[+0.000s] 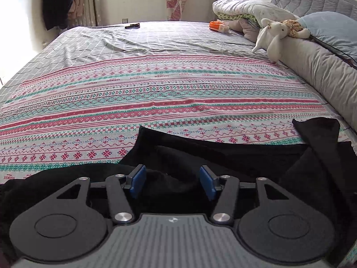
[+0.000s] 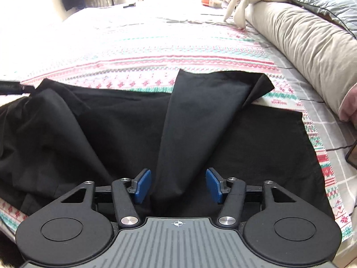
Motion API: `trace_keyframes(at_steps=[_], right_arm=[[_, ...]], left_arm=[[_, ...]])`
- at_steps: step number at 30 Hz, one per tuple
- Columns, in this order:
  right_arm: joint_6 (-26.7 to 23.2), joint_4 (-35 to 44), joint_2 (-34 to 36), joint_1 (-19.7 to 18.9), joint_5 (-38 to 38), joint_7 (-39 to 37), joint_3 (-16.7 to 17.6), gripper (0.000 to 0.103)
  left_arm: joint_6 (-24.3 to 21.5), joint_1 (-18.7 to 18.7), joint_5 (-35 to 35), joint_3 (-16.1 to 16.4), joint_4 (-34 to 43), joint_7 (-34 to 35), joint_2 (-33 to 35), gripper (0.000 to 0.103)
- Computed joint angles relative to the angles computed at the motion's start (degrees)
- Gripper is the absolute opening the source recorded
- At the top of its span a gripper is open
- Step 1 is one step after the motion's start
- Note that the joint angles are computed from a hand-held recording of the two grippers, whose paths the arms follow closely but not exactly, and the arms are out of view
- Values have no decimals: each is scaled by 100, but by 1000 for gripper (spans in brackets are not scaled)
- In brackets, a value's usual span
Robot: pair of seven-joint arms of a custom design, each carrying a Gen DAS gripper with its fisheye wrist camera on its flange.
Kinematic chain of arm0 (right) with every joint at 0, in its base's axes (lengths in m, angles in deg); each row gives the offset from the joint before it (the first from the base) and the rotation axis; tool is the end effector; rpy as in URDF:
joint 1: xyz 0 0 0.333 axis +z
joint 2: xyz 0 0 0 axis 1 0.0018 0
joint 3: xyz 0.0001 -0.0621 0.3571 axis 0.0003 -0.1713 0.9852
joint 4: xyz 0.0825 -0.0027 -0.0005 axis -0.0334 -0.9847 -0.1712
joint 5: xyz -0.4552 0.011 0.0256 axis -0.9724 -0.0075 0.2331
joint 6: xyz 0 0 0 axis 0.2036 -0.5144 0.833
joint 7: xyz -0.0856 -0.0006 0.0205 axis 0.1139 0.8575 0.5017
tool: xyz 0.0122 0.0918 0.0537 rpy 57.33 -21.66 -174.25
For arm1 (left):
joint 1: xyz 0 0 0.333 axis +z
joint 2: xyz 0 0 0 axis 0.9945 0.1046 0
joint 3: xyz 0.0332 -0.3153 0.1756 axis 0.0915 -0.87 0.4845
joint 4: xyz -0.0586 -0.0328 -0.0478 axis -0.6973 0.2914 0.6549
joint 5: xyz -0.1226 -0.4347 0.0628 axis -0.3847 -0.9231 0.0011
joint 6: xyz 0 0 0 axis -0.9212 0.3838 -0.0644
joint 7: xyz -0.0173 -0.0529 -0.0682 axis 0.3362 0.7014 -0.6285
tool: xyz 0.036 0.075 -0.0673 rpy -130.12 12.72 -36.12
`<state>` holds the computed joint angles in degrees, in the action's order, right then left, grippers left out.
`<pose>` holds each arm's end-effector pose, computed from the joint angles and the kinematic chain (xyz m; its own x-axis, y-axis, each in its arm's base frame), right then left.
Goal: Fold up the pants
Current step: 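Grasp the trouser leg edge with the right gripper and fold it over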
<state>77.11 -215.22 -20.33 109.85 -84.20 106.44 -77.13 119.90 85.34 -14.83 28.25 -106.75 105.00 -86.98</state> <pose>0.4663 0.3001 0.4608 0.3383 -0.9399 -0.0463 -0.7358 -0.2335 -0.6357 0.4458 -0.1836 0.4866 0.1559 -0.9877 0.0155 -0.7133 -0.1234 -0.6900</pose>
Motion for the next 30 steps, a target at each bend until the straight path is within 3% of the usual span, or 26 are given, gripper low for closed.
trace_keyframes(at_steps=[5, 9, 11, 12, 13, 14, 18, 21, 23, 30], right_arm=[[343, 521, 610, -262, -822, 427, 97, 55], [397, 876, 1107, -30, -872, 376, -113, 55], [182, 1065, 1300, 128, -1048, 448, -239, 49], [43, 1143, 1364, 228, -1429, 744, -338, 38], [-81, 1204, 1403, 316, -1806, 1032, -430, 12], [-201, 1228, 1407, 371, -1999, 1225, -487, 1], [-336, 1104, 1102, 344, -2973, 2588, -650, 0], [-617, 862, 664, 98, -4088, 3721, -549, 0], [-773, 603, 332, -81, -4024, 3826, -468, 0], [-1076, -361, -625, -275, -2257, 2960, -465, 0]], left_arm=[[347, -728, -568, 214, -377, 595, -225, 78], [595, -1324, -1174, 521, -570, 1501, -133, 78], [664, -1547, -1436, 636, -690, 1931, -140, 78], [668, -1632, -1546, 688, -723, 2144, -127, 78], [661, -1720, -1659, 740, -775, 2354, -133, 78], [637, -1787, -1785, 785, -815, 2520, -147, 78], [387, -2020, -2416, 943, -933, 2993, -198, 78], [401, -1915, -2509, 789, -1025, 3167, -255, 78], [335, -1928, -2602, 780, -1034, 3291, -307, 78], [-137, -1790, -2685, 603, -810, 3425, -241, 79]])
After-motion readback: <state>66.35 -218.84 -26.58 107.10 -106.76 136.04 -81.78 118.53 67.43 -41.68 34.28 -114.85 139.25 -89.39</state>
